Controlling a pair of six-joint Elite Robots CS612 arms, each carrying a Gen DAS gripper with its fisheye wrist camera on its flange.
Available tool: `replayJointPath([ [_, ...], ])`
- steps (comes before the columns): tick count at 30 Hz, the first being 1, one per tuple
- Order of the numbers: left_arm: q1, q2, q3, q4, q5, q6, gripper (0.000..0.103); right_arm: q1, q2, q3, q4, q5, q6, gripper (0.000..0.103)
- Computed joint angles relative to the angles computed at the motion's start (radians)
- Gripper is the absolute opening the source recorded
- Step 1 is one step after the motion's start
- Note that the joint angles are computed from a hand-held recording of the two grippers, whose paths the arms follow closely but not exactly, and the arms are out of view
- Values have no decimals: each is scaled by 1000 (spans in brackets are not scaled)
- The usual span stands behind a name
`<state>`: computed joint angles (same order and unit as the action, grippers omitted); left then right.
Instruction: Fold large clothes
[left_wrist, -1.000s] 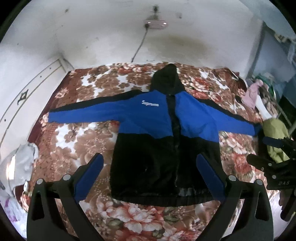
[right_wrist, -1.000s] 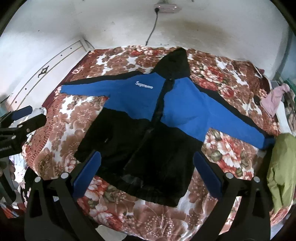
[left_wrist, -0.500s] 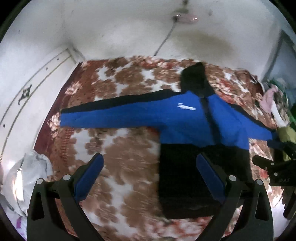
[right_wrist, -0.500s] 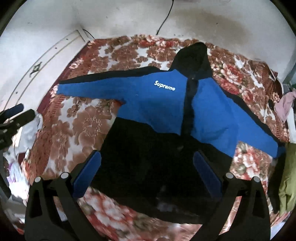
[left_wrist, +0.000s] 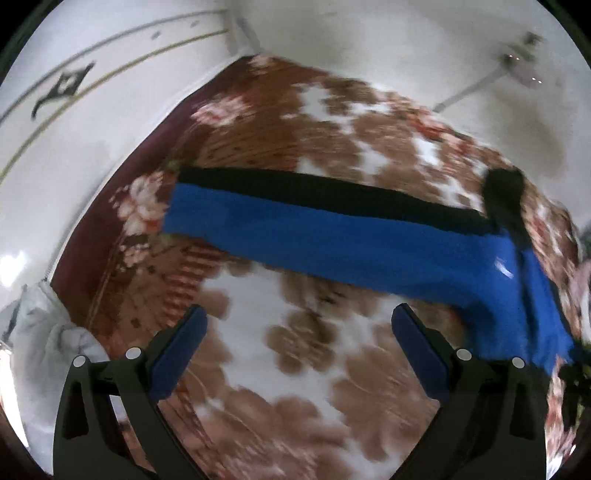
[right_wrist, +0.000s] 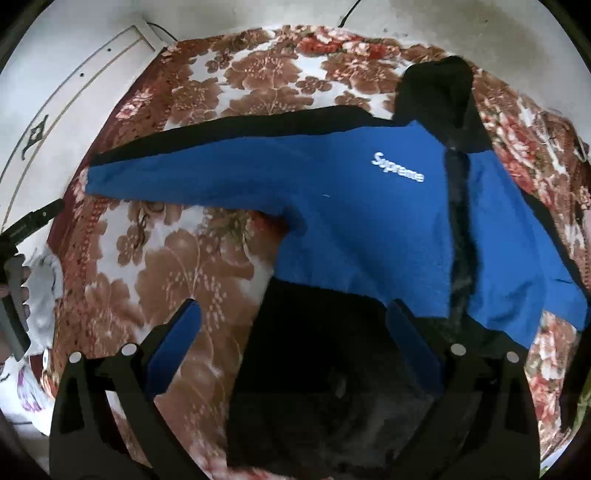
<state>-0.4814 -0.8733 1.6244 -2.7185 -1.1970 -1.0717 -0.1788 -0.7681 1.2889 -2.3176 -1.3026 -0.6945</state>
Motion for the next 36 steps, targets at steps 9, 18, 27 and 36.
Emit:
replayJointPath([
  [9,118,89,30,-164,-31,-79,98,62,131,-116,-1,-90,18,98],
  [18,167,162,29,-365,-73,-36,81,101,236,-218,-9,-117,-41,98],
  [27,190,207,24,-564,-148,-43,40,118,290,-271,-64,-97,-40,98],
  [36,193,243,-6,-748,-200,-119,9,111,291,-213,-160,-26,-131,99],
])
